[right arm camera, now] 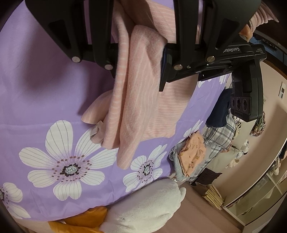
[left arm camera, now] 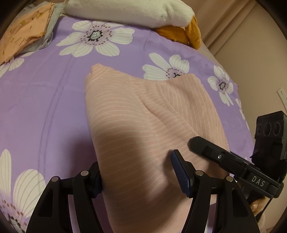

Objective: Fold small clothes

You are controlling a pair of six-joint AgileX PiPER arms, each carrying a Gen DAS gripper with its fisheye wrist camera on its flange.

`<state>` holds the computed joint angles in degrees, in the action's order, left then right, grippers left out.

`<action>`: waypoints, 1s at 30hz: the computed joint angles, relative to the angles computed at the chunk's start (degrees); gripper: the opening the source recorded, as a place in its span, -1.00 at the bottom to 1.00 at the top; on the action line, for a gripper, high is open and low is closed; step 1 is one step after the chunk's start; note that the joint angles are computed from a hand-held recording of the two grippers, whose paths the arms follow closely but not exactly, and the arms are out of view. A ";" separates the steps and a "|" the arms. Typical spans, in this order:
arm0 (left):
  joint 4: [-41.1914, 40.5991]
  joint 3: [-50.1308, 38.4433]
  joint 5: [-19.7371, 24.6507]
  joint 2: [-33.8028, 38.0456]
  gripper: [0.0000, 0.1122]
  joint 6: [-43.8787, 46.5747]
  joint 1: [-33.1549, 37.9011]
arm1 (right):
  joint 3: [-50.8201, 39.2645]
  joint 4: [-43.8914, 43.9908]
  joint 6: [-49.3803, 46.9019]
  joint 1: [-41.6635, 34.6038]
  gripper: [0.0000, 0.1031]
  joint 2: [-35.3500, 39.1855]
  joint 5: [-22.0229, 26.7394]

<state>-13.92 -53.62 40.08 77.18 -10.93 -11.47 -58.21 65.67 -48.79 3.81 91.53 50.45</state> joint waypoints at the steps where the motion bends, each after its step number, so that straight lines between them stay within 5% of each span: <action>1: 0.12 0.06 -0.06 -0.01 0.18 -0.11 -0.04 | -0.16 -0.07 0.15 -0.01 -0.41 0.22 -0.01; 30: 1.56 0.69 -0.62 0.68 0.18 -0.71 -0.09 | 0.03 0.45 0.45 -1.96 -0.31 3.51 0.55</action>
<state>-12.36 -52.93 39.46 77.86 -11.64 -11.56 -58.18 66.12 -48.34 1.85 95.04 51.00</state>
